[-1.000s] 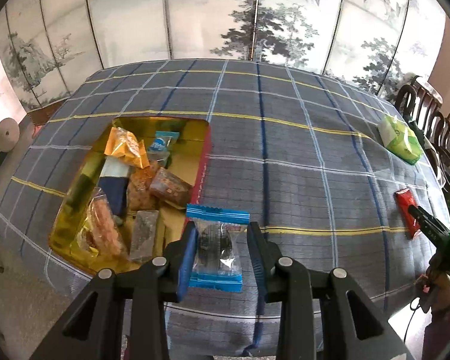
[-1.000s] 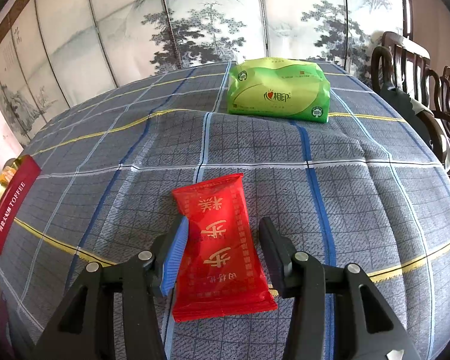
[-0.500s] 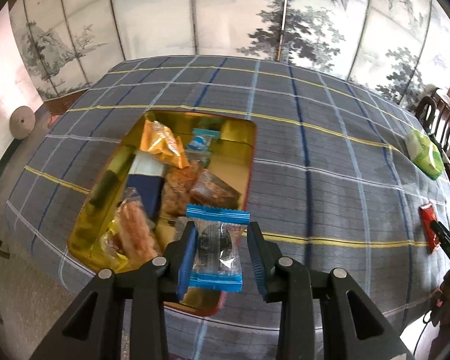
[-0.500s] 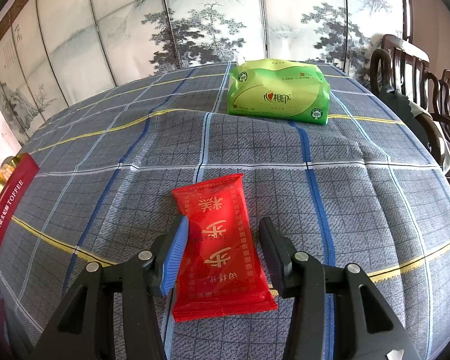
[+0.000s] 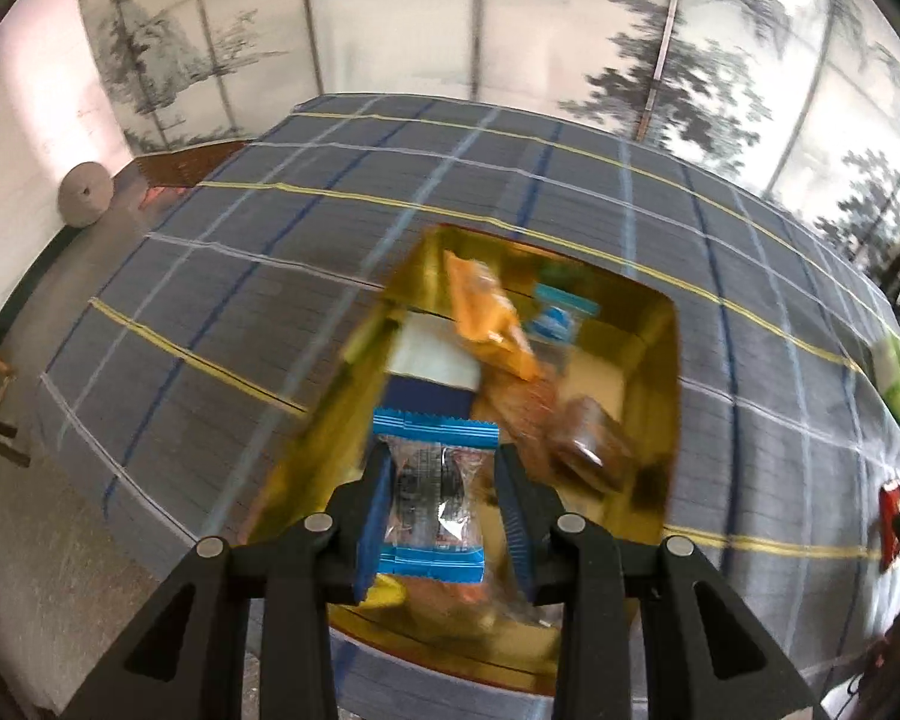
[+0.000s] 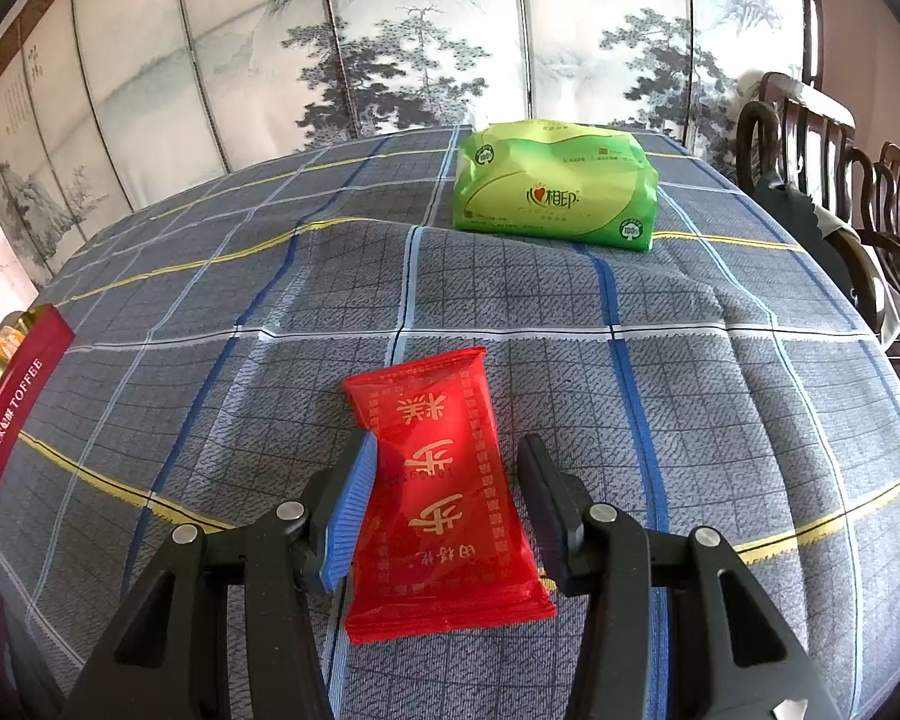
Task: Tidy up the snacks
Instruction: 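Carry the blue-ended candy with the left gripper into the tin and release, then withdraw the left gripper from the tin while the right gripper lifts the red packet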
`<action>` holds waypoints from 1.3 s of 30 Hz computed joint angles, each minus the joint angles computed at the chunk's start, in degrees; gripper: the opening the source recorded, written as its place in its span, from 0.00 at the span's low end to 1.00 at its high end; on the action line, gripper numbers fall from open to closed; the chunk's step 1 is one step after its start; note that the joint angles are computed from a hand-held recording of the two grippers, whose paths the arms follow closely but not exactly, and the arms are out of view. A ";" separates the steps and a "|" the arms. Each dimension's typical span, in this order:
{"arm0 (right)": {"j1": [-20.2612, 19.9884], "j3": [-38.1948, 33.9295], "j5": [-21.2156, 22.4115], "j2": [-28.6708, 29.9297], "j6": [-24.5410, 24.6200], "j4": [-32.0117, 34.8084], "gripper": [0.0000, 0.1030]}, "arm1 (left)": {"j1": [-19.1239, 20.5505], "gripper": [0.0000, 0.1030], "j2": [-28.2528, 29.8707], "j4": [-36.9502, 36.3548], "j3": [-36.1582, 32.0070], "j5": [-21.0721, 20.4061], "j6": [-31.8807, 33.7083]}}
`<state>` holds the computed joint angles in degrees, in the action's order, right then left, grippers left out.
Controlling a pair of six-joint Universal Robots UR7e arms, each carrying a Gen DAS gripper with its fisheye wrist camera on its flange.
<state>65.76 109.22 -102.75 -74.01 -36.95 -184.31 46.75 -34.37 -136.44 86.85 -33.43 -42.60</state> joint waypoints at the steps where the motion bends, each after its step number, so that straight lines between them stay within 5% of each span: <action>1: -0.03 -0.02 0.07 -0.02 0.00 0.10 0.43 | 0.32 0.33 -0.18 0.61 -0.22 0.10 -0.21; 8: 0.25 0.24 -0.15 0.18 0.17 -0.31 0.43 | 1.47 0.33 2.70 2.72 -5.83 -0.40 3.08; 25: 0.17 0.11 -0.09 0.16 0.13 -0.20 0.43 | 5.28 0.35 18.68 12.57 -32.76 -5.31 12.72; 27: 0.38 0.31 -0.31 0.33 0.19 -0.61 0.43 | 5.11 0.41 19.28 13.93 -33.67 -4.84 13.74; 39: 0.25 0.06 0.27 -0.26 0.93 1.12 0.34 | -0.30 0.50 11.41 9.02 -15.74 9.87 8.21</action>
<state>66.01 109.28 -102.47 -74.27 -36.02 -183.20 46.45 -22.96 -127.42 71.12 -23.55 -34.40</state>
